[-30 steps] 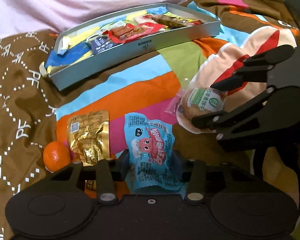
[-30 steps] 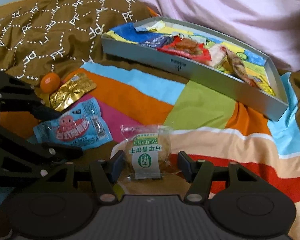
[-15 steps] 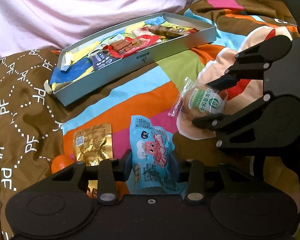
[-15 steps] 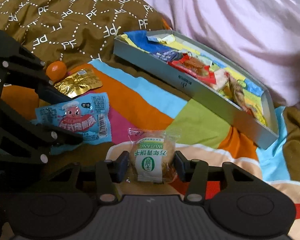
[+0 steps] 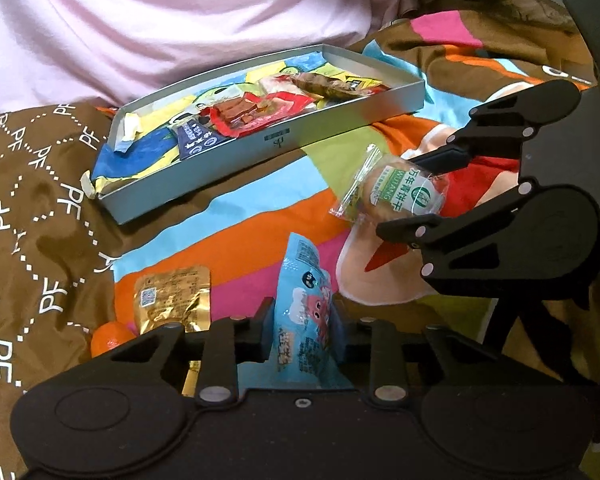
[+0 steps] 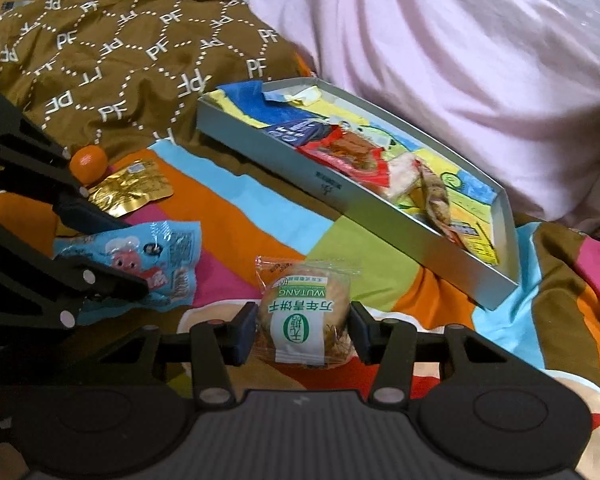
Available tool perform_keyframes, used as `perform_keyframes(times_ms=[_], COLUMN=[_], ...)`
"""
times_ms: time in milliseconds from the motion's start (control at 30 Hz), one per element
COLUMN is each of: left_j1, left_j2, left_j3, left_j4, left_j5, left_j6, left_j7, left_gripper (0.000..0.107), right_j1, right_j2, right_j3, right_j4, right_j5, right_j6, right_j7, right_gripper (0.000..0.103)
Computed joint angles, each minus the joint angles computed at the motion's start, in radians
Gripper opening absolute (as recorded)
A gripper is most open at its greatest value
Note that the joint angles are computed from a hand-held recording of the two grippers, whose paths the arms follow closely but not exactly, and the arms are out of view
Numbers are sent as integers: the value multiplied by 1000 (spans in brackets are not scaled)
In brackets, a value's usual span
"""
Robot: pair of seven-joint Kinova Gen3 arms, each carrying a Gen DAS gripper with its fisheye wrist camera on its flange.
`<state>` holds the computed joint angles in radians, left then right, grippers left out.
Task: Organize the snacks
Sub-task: 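Lift and carry the candy pack and biscuit pack over the grey tray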
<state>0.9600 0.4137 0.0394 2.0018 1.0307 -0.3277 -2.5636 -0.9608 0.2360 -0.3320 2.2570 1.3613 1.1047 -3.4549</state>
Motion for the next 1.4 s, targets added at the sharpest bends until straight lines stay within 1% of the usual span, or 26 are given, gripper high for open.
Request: perform_keyframes(times_ms=[33, 67, 100, 133, 167, 200, 267, 400, 500, 567, 633, 767, 867, 900, 1033, 1133, 1300, 1400], left_j1=[-27, -35, -24, 5, 50, 78, 118, 141, 137, 130, 123, 106, 75, 65, 13, -30, -97, -133], left_j2=[1, 1, 0, 5, 12, 16, 20, 25, 24, 23, 22, 22, 25, 29, 50, 73, 132, 184], left_j3=[18, 18, 0, -27, -72, -102, -146, -157, -132, -109, -84, -37, -7, 2, 42, 79, 156, 223], left_j4=[-9, -16, -19, -24, -31, -35, -47, -68, -79, -89, -99, -125, -163, -181, -278, -357, -511, -623], left_j5=[-1, 4, 3, 11, 36, 57, 135, 294, 355, 361, 346, 303, 302, 315, 372, 400, 469, 546], left_j6=[41, 74, 91, 92, 95, 100, 108, 86, 52, 21, -11, -94, -125, -131, -138, -137, -132, -145], left_j7=[13, 22, 15, -9, -30, -46, -109, -264, -336, -348, -336, -275, -267, -285, -364, -380, -439, -541], left_gripper=[18, 20, 20, 20, 20, 20, 19, 17, 17, 17, 17, 17, 17, 17, 17, 17, 18, 18], right_j1=[0, -1, -1, -2, -3, -4, -6, -12, -18, -26, -36, -54, -55, -50, 4, 40, 114, 162], right_j2=[-2, -4, -5, -5, -6, -6, -5, -3, -5, -6, -9, -11, -14, -15, -25, -11, -10, -9], right_j3=[0, 0, -1, -2, -3, -3, -5, -7, -10, -13, -18, -26, -27, -26, -13, -5, 10, 19], right_j4=[1, 3, 4, 4, 5, 6, 7, 10, 17, 23, 35, 64, 89, 96, 130, 151, 168, 166], right_j5=[0, 0, 1, 1, 2, 3, 8, 16, 27, 36, 48, 70, 85, 91, 148, 192, 275, 323], right_j6=[3, 5, 8, 11, 13, 16, 22, 40, 58, 84, 118, 210, 275, 289, 285, 298, 280, 246], right_j7=[-3, -6, -7, -8, -9, -11, -15, -22, -36, -54, -84, -167, -255, -287, -393, -435, -518, -576], right_gripper=[53, 53, 53, 53, 53, 53, 53, 53, 53, 53, 53, 53, 53, 53, 53, 53, 53, 53])
